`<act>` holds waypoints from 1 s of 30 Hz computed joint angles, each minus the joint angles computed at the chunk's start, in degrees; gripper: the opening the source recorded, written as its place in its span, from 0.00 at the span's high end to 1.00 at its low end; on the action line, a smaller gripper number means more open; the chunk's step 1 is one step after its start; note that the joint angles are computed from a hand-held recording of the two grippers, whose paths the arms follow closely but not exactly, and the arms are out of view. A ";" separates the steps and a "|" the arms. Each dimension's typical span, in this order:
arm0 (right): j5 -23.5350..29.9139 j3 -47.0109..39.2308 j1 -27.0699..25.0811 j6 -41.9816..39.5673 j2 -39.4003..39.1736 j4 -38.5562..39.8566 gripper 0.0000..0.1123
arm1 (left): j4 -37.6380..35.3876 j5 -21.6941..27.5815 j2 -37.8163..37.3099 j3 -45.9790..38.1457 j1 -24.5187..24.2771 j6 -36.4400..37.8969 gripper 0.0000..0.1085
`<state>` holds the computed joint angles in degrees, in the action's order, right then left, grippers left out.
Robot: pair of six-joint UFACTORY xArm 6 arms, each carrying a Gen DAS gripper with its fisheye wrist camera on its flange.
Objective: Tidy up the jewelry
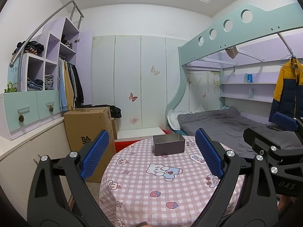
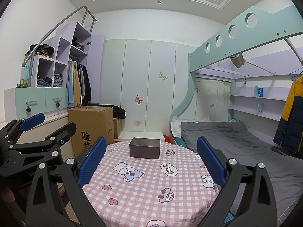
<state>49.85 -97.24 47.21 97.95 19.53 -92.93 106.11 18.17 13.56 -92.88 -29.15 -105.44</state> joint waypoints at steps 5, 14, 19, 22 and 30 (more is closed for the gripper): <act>0.05 -0.08 0.14 -0.36 -0.03 0.19 0.18 | 0.53 0.54 -0.18 0.31 -0.25 -0.65 0.16; -0.05 -0.10 0.11 -0.38 -0.03 0.46 0.17 | -0.05 0.71 -0.32 0.47 -0.37 -0.07 0.16; -0.22 -0.17 -0.04 -0.55 -0.03 0.72 0.17 | -0.34 0.65 -0.31 0.42 -0.36 0.33 0.16; -0.16 -0.14 -0.04 -0.54 -0.05 0.62 0.17 | -0.36 0.67 -0.29 0.39 -0.34 0.32 0.16; -0.10 -0.36 0.00 -0.52 0.14 0.64 0.17 | -0.34 0.70 -0.29 0.41 -0.33 0.31 0.16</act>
<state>49.75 -97.59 47.21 97.43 19.67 -92.29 105.76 18.86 13.27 -92.47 -29.48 -105.13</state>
